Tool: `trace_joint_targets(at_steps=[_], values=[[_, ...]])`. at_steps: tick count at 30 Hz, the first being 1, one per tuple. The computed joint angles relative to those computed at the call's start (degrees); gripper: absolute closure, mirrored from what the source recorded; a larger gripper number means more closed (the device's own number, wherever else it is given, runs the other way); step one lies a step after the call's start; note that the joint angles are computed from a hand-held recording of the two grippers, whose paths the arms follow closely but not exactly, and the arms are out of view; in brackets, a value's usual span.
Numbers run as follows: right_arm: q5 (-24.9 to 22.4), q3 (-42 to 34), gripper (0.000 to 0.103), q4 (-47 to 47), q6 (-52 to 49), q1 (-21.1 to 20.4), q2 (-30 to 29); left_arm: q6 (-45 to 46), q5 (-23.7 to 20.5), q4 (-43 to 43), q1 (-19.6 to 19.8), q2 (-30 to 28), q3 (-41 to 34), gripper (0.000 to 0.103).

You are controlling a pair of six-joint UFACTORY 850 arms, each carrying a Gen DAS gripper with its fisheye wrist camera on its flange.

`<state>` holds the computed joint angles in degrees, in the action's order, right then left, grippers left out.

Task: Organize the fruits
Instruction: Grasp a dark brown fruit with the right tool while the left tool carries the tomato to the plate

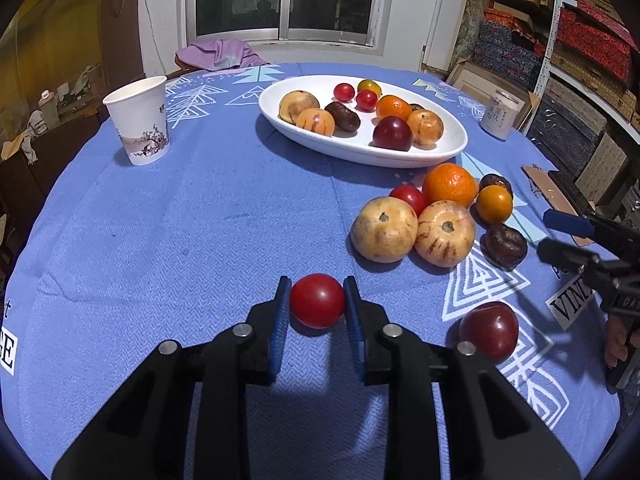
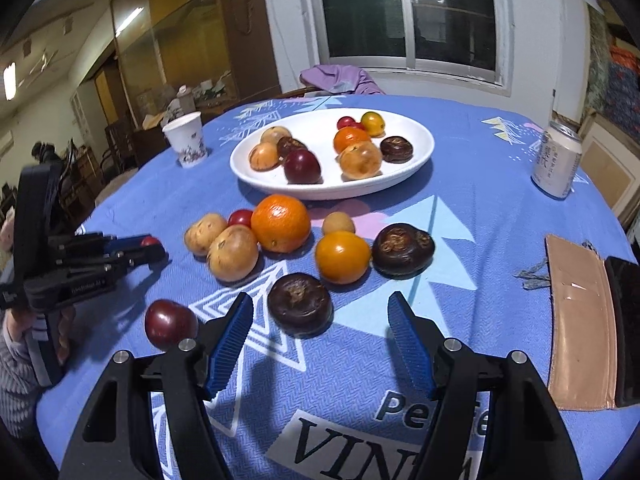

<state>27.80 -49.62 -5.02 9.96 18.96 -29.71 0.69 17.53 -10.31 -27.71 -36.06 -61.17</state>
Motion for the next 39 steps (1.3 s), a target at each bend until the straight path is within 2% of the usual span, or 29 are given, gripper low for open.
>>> trace_joint_targets(at_steps=[3,8,11,14,18,23,27,30,32,35,39], values=[[-0.84,-0.51,0.032,3.20,-3.89,0.98,-0.41,0.43,-0.18,-0.12,-0.10,-0.05,-0.08,0.077],[-3.36,-2.73,0.033,2.98,-2.78,0.97,-1.78,-0.51,-0.61,1.09,-0.09,-0.32,-0.42,0.077],[-5.23,-4.33,0.041,1.92,-1.75,1.16,-2.81,-1.60,-0.98,2.42,-0.07,-0.49,-0.66,0.077],[-7.68,-5.86,0.054,1.67,-2.10,1.61,-3.84,-2.11,-1.06,3.08,-0.07,-0.56,-0.74,0.077],[-7.96,-6.14,0.060,-0.32,0.76,1.15,-4.18,-3.40,-1.50,4.27,0.05,-0.77,-0.99,0.077],[-6.14,-5.29,0.060,-3.68,4.31,0.59,-3.65,-6.61,-1.82,7.06,0.39,-0.95,-1.16,0.077],[-1.48,-2.06,0.060,-7.52,9.01,-0.72,-1.01,-4.54,-0.59,4.05,0.26,-0.36,-0.65,0.077],[0.55,-0.82,0.060,-6.25,8.52,-1.77,0.73,-2.27,-1.13,2.09,0.07,0.10,-1.98,0.077],[-0.27,-1.61,0.060,-8.69,10.99,-3.11,1.40,0.55,-2.53,-0.30,-0.03,-0.08,-4.41,0.077],[-3.22,-4.76,0.060,-5.89,8.14,-4.00,1.32,6.26,-5.00,-5.16,-0.25,-1.22,-9.35,0.077],[-7.54,-11.93,0.060,-5.75,8.19,-5.08,-1.35,16.44,-9.87,-15.21,-0.56,-5.56,-19.51,0.077]])
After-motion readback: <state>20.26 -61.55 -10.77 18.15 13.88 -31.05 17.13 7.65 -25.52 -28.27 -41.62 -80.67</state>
